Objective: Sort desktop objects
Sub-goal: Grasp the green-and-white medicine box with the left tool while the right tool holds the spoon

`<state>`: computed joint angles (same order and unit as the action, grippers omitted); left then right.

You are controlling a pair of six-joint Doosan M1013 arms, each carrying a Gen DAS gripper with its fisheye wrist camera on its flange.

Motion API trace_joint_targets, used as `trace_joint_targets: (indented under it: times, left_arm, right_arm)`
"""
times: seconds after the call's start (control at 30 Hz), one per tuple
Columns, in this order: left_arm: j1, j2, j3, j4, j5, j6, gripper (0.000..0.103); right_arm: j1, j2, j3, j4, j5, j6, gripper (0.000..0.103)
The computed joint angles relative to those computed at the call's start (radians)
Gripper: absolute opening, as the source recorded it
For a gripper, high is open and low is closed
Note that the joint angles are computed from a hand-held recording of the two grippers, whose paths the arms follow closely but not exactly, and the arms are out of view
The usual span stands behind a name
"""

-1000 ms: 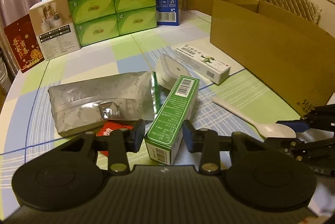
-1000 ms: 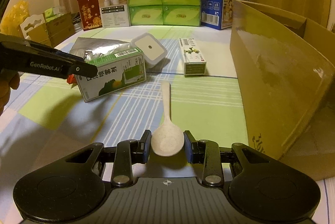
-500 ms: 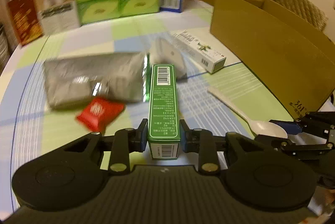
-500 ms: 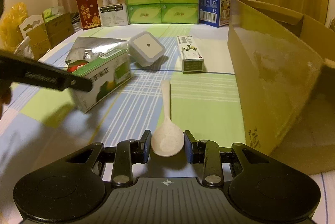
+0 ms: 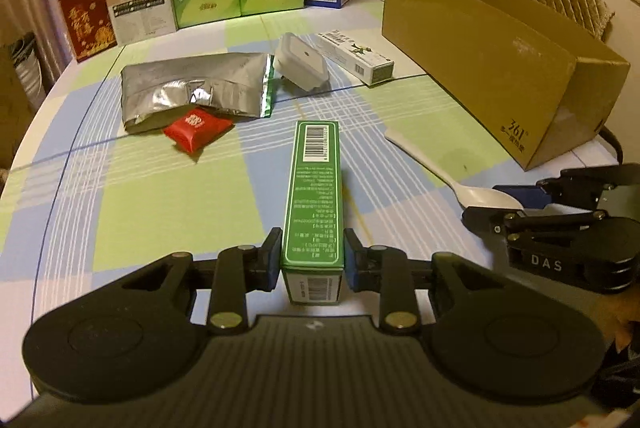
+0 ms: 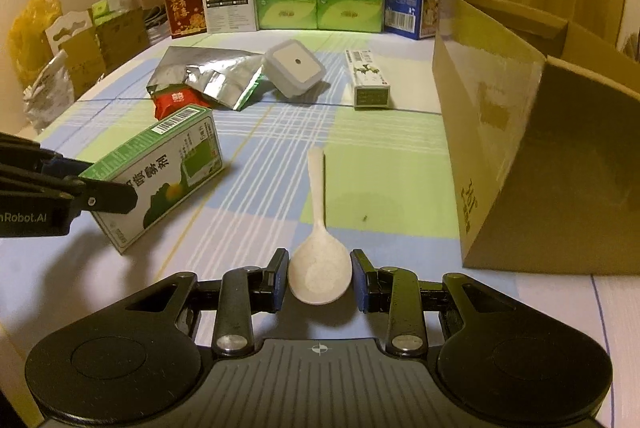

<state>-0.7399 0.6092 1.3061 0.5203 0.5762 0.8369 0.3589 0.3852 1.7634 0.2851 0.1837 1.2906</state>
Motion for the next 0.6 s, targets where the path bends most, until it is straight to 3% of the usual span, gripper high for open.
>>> trace_joint_targets:
  times: [0.23, 0.6]
  left_arm:
    - [0.008, 0.013, -0.016, -0.03, -0.013, 0.006, 0.034]
    - [0.014, 0.04, -0.053, -0.041, -0.004, 0.067, 0.034]
  right_arm:
    - [0.001, 0.007, 0.002, -0.075, -0.029, 0.062, 0.032]
    - [0.001, 0.014, -0.013, -0.133, -0.017, 0.127, 0.033]
